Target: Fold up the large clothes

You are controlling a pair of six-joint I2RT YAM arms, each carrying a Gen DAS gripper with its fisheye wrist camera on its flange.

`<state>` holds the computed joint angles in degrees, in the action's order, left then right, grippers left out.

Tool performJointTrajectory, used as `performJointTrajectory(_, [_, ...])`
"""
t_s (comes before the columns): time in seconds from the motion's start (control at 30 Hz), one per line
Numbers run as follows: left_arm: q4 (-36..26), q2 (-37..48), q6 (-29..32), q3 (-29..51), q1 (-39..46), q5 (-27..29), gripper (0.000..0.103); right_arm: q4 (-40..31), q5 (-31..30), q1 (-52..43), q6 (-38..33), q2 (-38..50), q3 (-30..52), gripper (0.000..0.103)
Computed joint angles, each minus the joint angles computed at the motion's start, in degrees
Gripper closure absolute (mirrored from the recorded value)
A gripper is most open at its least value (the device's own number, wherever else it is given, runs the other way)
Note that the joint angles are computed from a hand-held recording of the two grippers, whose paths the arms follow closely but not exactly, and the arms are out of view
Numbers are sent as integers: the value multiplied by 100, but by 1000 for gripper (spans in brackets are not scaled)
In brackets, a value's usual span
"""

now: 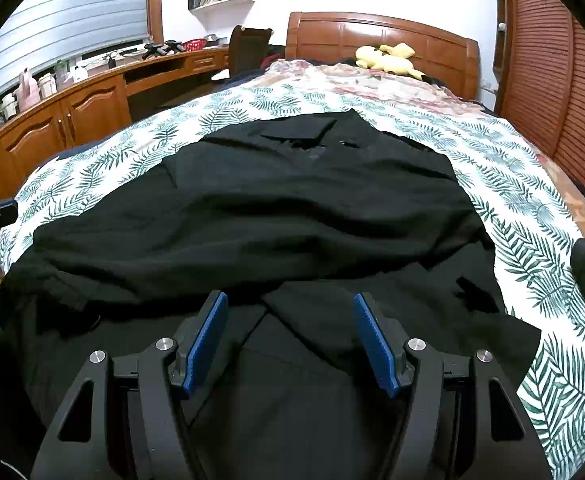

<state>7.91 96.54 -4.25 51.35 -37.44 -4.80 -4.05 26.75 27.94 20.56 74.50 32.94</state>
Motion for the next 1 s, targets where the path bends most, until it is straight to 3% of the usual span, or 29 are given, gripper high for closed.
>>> performJointTrajectory(0.03, [95, -23, 10, -62, 7, -12, 27, -11, -8, 0, -2, 6, 8, 36])
performJointTrajectory(0.07, [199, -52, 15, -139, 26, -9, 15, -13, -1, 13, 3, 10, 16, 36])
performJointTrajectory(0.57, [416, 19, 7, -428, 59, 233, 15, 135, 66, 138, 128, -9, -192, 36])
performJointTrajectory(0.73, [511, -92, -2, -552, 20, 269, 15, -137, 138, 284, 383, -580, -522, 32])
performJointTrajectory(0.87, [506, -196, 9, -676, -3, 299, 15, -921, 409, 522, 600, -1669, -856, 26])
performJointTrajectory(1.0, [551, -241, 51, -804, -15, 267, 15, -2247, 792, 675, 916, -2720, -974, 26])
